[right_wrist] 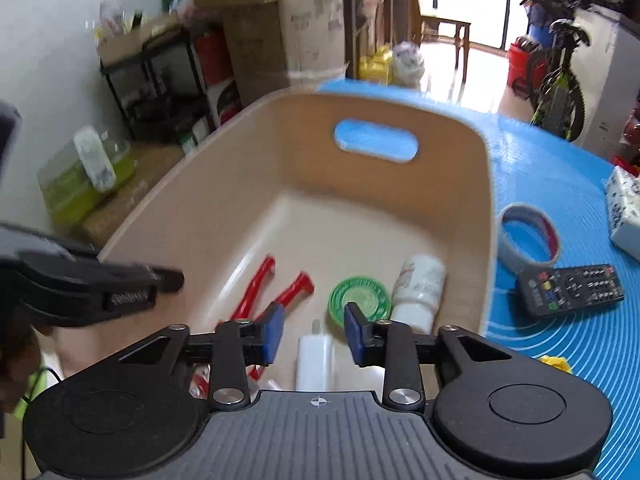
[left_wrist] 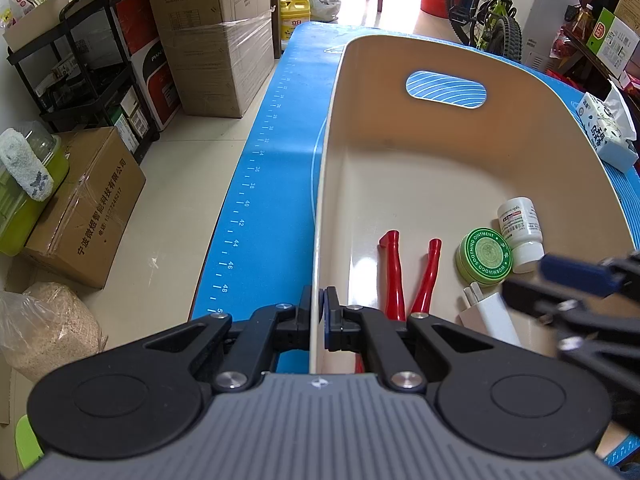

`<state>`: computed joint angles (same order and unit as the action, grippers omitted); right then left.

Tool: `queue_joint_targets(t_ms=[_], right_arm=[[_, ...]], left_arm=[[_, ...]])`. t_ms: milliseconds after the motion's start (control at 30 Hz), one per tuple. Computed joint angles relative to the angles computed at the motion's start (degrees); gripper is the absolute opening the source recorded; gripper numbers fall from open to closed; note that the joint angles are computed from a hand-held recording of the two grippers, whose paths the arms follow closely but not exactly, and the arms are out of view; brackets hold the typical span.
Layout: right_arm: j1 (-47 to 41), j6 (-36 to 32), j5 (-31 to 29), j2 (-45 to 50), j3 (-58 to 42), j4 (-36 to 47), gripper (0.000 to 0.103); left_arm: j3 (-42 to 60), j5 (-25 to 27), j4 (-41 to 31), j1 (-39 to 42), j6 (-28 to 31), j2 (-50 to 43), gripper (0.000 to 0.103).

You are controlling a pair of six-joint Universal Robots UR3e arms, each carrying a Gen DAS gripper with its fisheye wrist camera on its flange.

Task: Organize rigid objects
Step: 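Carry the second charger into the basket and release it with the right gripper, then move the right gripper to the yellow toy and grasp its handle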

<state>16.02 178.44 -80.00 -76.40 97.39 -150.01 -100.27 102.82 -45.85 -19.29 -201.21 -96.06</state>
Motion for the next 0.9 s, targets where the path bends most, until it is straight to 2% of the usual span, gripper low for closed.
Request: queue_joint_targets(t_ms=[33, 100, 267, 433, 533, 700, 900], right_arm=[[-0.4, 0.3, 0.1, -1.4, 0.8, -0.3, 0.058], [-1.5, 0.8, -0.2, -4.6, 3.3, -2.6, 0.065], [-6.5, 0.7, 0.4, -12.0, 7.5, -4.2, 0.066], [-11.0, 2.1, -3.0, -17.1, 13.8, -9.3, 0.070], [-13.6, 2.8, -3.9, -18.3, 16.8, -9.4, 0.079], [-14.5, 2.5, -10.1, -16.4, 22.7, -14.7, 0.079], [-16.1, 4.7, -10.5, -13.4, 26.7, -16.7, 0.079]], left_arm=[[0.1, 0.1, 0.0, 0.0, 0.0, 0.0, 0.005], [0.1, 0.1, 0.0, 0.0, 0.0, -0.1, 0.005], [0.0, 0.0, 0.0, 0.0, 0.0, 0.0, 0.005], [-0.1, -0.1, 0.2, 0.0, -0.1, -0.1, 0.005], [-0.1, -0.1, 0.2, 0.0, -0.1, -0.1, 0.005], [-0.1, -0.1, 0.2, 0.0, -0.1, -0.1, 0.005], [0.0, 0.0, 0.2, 0.0, 0.0, -0.1, 0.005]])
